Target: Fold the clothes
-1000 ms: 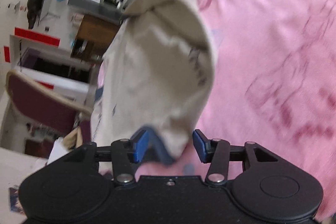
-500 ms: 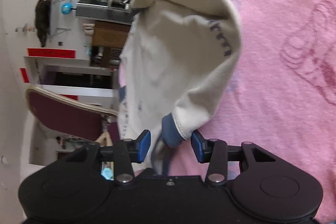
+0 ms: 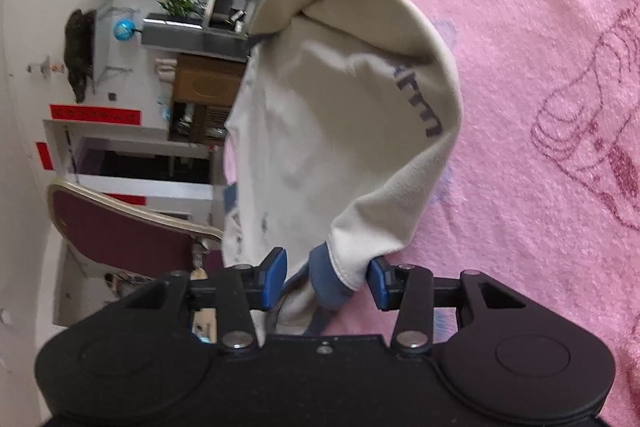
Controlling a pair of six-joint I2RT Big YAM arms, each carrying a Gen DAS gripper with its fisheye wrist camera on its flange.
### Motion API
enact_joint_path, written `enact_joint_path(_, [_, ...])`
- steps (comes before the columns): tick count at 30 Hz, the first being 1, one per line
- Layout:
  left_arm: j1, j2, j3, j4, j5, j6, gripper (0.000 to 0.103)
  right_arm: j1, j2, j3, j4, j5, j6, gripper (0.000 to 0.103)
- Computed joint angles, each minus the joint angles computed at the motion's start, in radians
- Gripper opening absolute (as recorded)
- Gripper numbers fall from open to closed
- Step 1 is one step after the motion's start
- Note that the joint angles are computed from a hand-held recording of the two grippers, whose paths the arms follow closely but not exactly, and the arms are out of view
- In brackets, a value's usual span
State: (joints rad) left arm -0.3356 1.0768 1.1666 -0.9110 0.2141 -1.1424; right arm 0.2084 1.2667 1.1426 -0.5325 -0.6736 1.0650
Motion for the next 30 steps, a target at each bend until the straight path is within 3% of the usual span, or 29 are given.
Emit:
enact_joint_path(4, [0.01,-0.015,0.004,-0.032,-0.068,-0.025,0.035,-0.006,0.004,0.0,-0.048,-0.004,-0.003,0.042])
enact_joint_path(6, [0.017,-0.013,0.002,-0.026,-0.074,-0.028,0.035,-0.011,0.0,-0.01,-0.034,-0.003,0.029,0.041])
enact_joint_path(7, [0.019,-0.01,-0.002,-0.013,-0.063,-0.027,0.034,-0.011,-0.003,-0.014,-0.028,0.008,0.036,0.037])
enact_joint_path(8, [0.019,-0.006,-0.002,-0.006,-0.06,-0.021,0.032,-0.006,-0.003,-0.009,-0.038,0.028,0.021,0.025])
enact_joint_path(10, [0.012,0.009,0.015,-0.022,-0.067,0.005,0.02,0.008,0.002,0.009,-0.08,0.07,-0.034,0.011])
enact_joint_path(11, [0.007,0.015,0.024,-0.033,-0.071,0.018,0.005,0.017,0.006,0.02,-0.105,0.087,-0.069,0.009])
enact_joint_path(12, [0.002,0.021,0.034,-0.045,-0.077,0.032,0.001,0.026,0.007,0.032,-0.128,0.109,-0.107,0.008])
enact_joint_path(14, [-0.021,0.017,0.048,-0.063,-0.118,0.075,0.001,0.042,0.004,0.052,-0.157,0.154,-0.17,0.007])
enact_joint_path(19, [-0.113,-0.021,0.091,-0.117,-0.265,0.172,0.0,0.052,-0.046,0.068,-0.196,0.2,-0.212,0.006])
enact_joint_path(30, [-0.215,-0.071,0.088,-0.239,-0.303,0.121,0.0,0.05,-0.162,0.054,-0.372,0.236,-0.308,0.005])
